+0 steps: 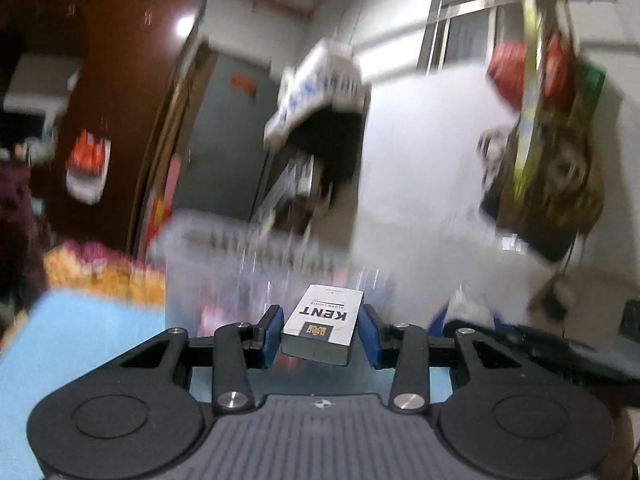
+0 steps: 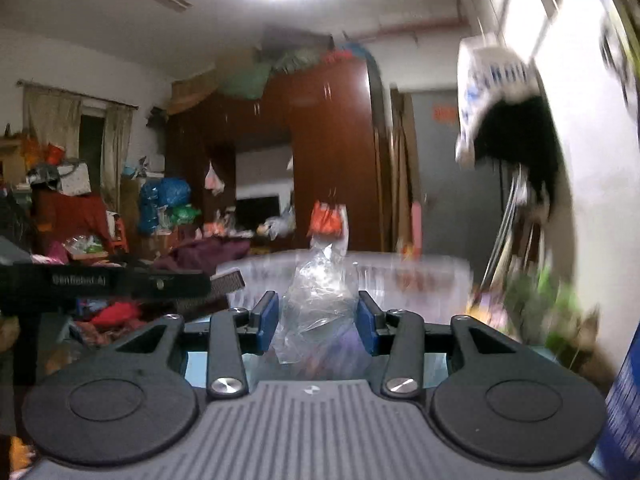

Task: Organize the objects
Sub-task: 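Lift both items over the basket and open both tools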

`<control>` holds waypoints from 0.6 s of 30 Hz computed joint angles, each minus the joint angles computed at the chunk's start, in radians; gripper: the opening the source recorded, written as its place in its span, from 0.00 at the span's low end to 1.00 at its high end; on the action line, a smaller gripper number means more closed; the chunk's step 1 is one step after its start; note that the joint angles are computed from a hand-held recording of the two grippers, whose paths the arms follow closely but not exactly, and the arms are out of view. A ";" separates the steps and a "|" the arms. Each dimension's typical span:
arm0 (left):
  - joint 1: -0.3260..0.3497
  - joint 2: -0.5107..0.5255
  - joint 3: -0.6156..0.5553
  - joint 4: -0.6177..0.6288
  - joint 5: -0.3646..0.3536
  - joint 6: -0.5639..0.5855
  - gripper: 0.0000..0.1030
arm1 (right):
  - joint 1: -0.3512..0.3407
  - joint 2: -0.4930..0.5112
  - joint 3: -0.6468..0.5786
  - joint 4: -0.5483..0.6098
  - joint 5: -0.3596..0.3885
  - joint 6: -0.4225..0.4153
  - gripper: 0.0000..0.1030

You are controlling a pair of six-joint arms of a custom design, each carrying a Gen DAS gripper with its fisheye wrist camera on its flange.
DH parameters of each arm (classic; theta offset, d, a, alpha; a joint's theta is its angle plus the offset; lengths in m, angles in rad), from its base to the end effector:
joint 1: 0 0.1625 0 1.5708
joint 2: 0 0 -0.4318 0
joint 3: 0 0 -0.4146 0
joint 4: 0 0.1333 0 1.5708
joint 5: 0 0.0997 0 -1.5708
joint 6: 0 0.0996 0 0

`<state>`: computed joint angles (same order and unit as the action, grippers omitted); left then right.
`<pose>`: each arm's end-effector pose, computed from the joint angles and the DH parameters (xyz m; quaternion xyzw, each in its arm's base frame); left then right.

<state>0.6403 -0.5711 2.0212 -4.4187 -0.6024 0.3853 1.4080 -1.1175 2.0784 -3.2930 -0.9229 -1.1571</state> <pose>-0.2610 -0.4630 0.0728 0.1773 0.7193 -0.6443 0.1899 0.1011 -0.5776 0.2221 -0.5237 0.7172 -0.4594 0.0175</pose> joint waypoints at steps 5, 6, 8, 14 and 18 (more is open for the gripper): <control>0.021 -0.041 -0.154 0.108 0.027 0.103 0.44 | 0.137 0.108 -0.181 -0.027 -0.119 0.071 0.44; 0.034 -0.039 -0.196 0.133 0.048 0.122 0.44 | 0.158 0.140 -0.232 -0.003 -0.156 0.082 0.44; 0.076 -0.040 -0.257 0.208 0.051 0.092 0.44 | 0.168 0.186 -0.300 0.035 -0.156 0.097 0.48; 0.148 -0.076 -0.287 0.454 0.079 -0.096 0.75 | 0.173 0.229 -0.327 -0.047 -0.196 0.068 1.00; 0.121 -0.034 -0.282 0.234 0.052 0.125 0.96 | 0.141 0.169 -0.288 0.024 -0.105 0.085 1.00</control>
<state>0.7612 -0.6050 1.7397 -4.1843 -0.5504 0.5108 1.5489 -0.9490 1.7902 -3.2685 -1.0277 -1.0725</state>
